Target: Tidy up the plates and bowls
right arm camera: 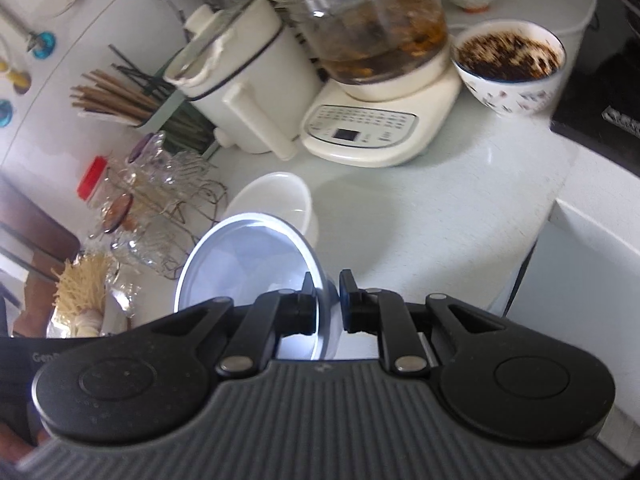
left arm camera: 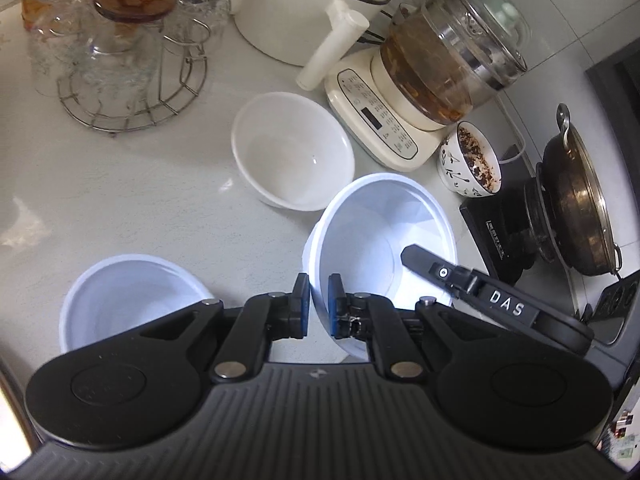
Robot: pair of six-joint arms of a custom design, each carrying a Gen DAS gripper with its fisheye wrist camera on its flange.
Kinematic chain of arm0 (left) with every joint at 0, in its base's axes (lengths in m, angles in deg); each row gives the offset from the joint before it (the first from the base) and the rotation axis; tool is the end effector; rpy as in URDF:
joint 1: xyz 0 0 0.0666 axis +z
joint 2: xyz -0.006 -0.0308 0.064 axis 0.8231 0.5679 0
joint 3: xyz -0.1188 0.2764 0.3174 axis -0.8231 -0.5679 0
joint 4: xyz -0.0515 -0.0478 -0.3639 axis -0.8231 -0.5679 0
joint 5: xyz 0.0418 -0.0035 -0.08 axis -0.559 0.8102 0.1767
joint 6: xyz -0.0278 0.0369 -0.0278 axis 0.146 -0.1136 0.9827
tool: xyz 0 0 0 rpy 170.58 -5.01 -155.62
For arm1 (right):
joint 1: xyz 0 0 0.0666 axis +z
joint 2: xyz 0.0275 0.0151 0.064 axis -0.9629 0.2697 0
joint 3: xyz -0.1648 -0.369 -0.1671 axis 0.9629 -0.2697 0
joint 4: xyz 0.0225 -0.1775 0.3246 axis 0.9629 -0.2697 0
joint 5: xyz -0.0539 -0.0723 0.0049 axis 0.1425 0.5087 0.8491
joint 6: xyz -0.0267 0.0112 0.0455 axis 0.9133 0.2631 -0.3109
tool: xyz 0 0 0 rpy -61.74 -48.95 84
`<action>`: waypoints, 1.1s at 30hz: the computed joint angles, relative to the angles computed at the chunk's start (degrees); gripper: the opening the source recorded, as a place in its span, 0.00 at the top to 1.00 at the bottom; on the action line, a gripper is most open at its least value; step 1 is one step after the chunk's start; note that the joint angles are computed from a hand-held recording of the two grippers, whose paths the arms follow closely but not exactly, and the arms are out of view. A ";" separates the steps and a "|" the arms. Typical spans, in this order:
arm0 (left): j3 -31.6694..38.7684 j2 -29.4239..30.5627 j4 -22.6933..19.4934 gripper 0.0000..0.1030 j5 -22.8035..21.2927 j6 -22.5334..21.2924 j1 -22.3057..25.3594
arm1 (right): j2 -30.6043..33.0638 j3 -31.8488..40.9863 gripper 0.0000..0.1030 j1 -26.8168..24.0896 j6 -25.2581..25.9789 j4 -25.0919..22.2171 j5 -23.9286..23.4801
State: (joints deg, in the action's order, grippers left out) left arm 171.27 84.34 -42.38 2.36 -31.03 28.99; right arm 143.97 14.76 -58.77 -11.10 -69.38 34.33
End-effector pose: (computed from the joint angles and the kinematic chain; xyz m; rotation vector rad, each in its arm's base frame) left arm 0.6560 -0.3299 0.3556 -0.4597 2.6177 -0.5999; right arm 0.6432 0.1913 0.3403 -0.0177 2.5116 0.6997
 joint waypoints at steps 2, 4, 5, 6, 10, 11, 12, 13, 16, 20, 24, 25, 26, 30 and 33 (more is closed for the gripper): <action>-1.78 -1.26 0.94 0.89 -0.74 0.24 0.10 | -0.08 0.50 0.86 0.47 0.22 -0.17 0.01; -3.28 -2.39 1.65 0.89 -1.91 0.26 0.09 | 0.04 1.09 0.86 0.89 0.63 -0.33 -0.22; -4.50 -3.20 2.18 0.89 -2.33 0.36 0.16 | 0.17 1.45 0.86 1.09 0.83 -0.57 -0.49; -5.65 -3.98 2.69 0.89 -2.70 0.84 0.18 | 0.36 1.92 0.86 1.30 1.03 -0.91 -0.84; -11.04 -7.29 5.57 0.89 -3.33 4.84 0.60 | 0.83 3.16 0.86 2.37 2.13 -1.89 -1.78; -12.17 -8.04 6.13 0.89 -4.05 5.15 0.61 | 0.97 3.49 0.86 2.66 2.42 -2.20 -2.18; -13.47 -8.89 6.84 0.89 -4.76 5.39 0.66 | 1.14 3.82 0.86 2.88 2.61 -2.54 -2.77; -14.38 -9.51 7.29 0.89 -5.21 5.66 0.74 | 1.27 4.11 0.86 3.11 2.76 -2.83 -3.17; -17.05 -11.19 8.42 0.89 -5.86 6.37 1.10 | 1.65 4.86 0.86 3.96 3.14 -3.68 -3.52; -20.22 -13.07 9.64 0.89 -6.11 7.27 1.63 | 1.94 5.48 0.86 5.07 3.35 -4.29 -3.65; -22.31 -14.51 9.58 0.89 -6.46 6.71 2.02 | 2.05 5.61 0.86 6.22 3.94 -4.71 -3.11; -22.92 -14.84 9.67 0.89 -6.31 6.83 2.10 | 2.10 5.63 0.86 6.50 4.05 -4.88 -2.84; -23.57 -15.16 9.80 0.89 -6.15 6.90 2.17 | 2.13 5.57 0.86 6.77 4.12 -5.10 -2.58; -26.59 -16.50 10.32 0.89 -5.55 7.44 2.55 | 2.16 4.71 0.86 7.72 4.24 -5.82 -2.36; -28.66 -17.46 10.87 0.89 -4.56 7.30 3.00 | 1.88 3.40 0.86 8.57 3.68 -5.71 -1.81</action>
State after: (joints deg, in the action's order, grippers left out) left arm 142.61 66.88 -31.51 -2.20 -23.74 31.99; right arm 145.85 18.16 -50.20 -7.43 -75.08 32.52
